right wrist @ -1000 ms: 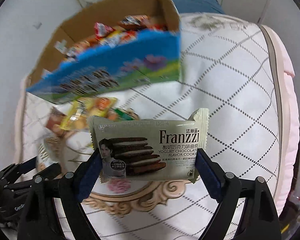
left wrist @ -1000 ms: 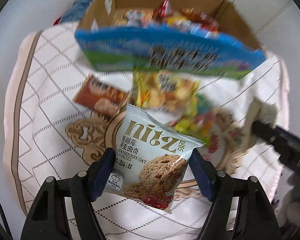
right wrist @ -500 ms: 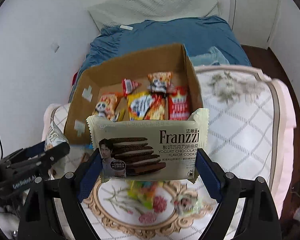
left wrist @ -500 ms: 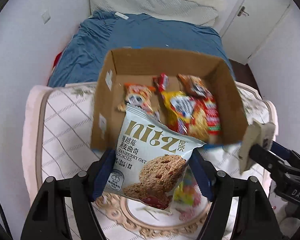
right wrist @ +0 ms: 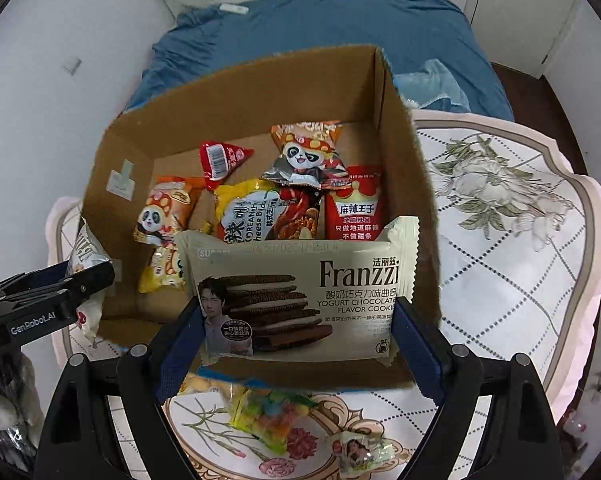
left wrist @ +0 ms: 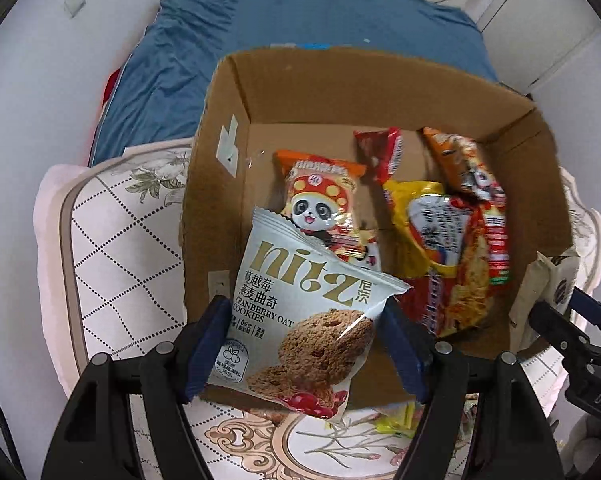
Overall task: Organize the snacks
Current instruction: 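Carry both cookie packs into the cardboard box and open both tools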
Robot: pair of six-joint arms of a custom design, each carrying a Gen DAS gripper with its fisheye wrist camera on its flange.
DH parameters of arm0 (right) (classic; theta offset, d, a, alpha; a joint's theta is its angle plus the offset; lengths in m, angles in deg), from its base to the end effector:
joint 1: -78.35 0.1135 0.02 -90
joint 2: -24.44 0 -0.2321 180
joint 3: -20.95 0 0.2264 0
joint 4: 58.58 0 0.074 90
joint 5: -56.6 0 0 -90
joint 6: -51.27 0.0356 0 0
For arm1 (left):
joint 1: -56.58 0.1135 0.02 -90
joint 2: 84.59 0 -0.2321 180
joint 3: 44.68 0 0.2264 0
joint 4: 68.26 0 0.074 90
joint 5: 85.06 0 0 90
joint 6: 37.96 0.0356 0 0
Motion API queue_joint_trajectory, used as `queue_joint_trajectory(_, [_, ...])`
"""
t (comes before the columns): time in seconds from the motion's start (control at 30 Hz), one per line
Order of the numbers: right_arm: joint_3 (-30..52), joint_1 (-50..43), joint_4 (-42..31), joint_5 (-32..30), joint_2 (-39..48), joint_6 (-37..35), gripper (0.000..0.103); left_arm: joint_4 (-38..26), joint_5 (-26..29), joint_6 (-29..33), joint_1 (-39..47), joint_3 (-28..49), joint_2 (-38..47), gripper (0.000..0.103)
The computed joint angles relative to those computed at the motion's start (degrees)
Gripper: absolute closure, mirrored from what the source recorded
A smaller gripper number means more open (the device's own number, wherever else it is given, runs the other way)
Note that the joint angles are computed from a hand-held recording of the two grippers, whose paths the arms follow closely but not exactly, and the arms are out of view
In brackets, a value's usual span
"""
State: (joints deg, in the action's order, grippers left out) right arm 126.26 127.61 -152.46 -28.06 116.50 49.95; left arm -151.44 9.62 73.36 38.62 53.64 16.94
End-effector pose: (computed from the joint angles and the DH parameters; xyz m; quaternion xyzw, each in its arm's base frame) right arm 0.1765 0.1998 0.2894 0.3393 0.9360 0.0595 0.0726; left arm 0.2838 -0.0951 0.2190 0.3369 0.9401 -0.0399 0.0327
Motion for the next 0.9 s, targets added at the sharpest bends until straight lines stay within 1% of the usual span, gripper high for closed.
queue_joint_trajectory(0.13, [-1.4, -1.7, 2.1, -2.0, 1.3, -2.8, 0.011, 1.2, -0.5, -0.5, -0.1, -0.9, 2.1, 0.03])
queue_joint_trajectory(0.2, [-3.4, -2.5, 4.5, -4.4, 1.3, -4.2, 0.011, 0.8, -0.8, -0.6, 0.0, -0.8, 3.6, 0.03])
queue_joint_trajectory(0.33, [-6.8, -3.6, 7.7, -8.8, 1.6, -6.0, 0.008, -2.0, 0.1, -1.5, 0.9, 0.8, 6.5, 0.03])
queue_joint_trajectory(0.4, [-7.4, -3.4, 8.0, -9.5, 1.9, -5.7, 0.007, -2.9, 0.1, -1.5, 1.0, 1.4, 7.4, 0.026])
queue_joint_trajectory(0.53, [-7.4, -2.4, 7.8, -9.5, 1.8, -5.3, 0.007, -1.6, -0.2, -1.4, 0.7, -0.4, 5.3, 0.013])
queue_joint_trajectory(0.7, [-5.4, -0.7, 5.3, -7.5, 1.5, -3.5, 0.005, -2.6, 1.1, -1.0, 1.2, -0.6, 2.6, 0.013])
queue_joint_trajectory(0.9, [0.3, 2.3, -0.5, -3.6, 2.4, -0.5, 0.004, -3.7, 2.9, 0.1, 1.7, -2.6, -3.4, 0.013])
